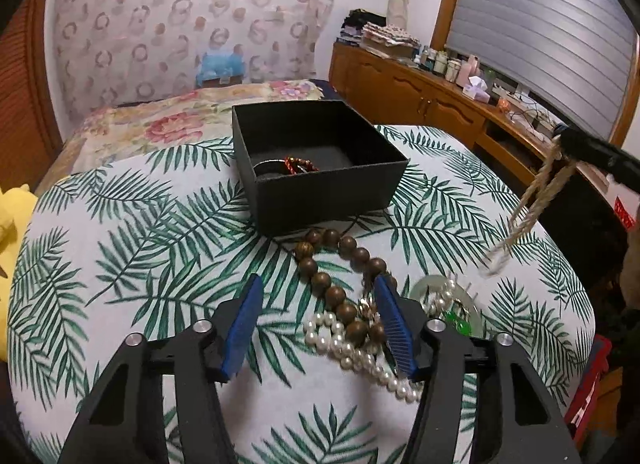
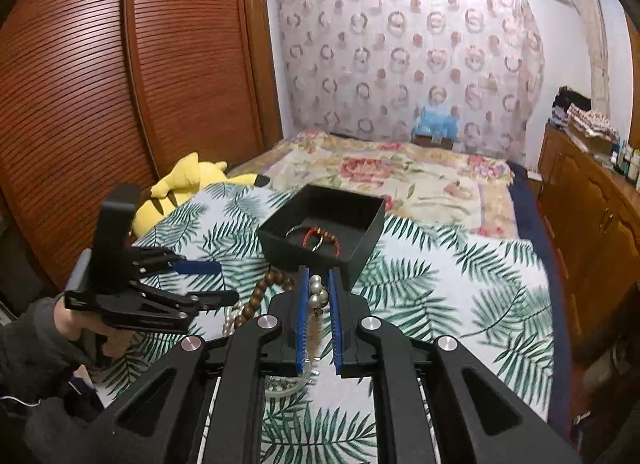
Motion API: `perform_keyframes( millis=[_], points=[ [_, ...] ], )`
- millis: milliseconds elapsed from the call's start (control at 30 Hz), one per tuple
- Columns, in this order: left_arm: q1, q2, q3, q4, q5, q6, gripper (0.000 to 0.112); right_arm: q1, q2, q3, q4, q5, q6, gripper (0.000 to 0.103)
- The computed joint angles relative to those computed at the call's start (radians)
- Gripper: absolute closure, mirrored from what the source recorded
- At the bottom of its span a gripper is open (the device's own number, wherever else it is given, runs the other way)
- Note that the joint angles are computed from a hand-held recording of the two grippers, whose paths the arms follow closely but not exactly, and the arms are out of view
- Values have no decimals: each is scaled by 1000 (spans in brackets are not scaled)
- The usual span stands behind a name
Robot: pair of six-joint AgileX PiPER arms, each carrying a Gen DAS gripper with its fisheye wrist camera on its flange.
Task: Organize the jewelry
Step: 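Grasp the brown wooden bead bracelet with the left tool while the right tool lifts the pearls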
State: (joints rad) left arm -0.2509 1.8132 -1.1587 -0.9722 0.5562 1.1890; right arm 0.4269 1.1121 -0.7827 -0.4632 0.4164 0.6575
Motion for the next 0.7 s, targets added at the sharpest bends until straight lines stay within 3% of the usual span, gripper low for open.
perform_keyframes(
  millis=[233,500,600,700],
  points=[
    [-36,87,-123,142,12,-153,75,-27,-6,-32,11,11,-34,92],
    [-93,162,-198,305,-39,-299,77,-42,42,-53,31,2,-61,92],
    [-97,162,-195,303,-51,-283,100,-35,56,-62,18,6,-52,92],
    [-88,135,-166,254,-65,-237,100,-34,62,-67,15,8,-50,92]
  ],
)
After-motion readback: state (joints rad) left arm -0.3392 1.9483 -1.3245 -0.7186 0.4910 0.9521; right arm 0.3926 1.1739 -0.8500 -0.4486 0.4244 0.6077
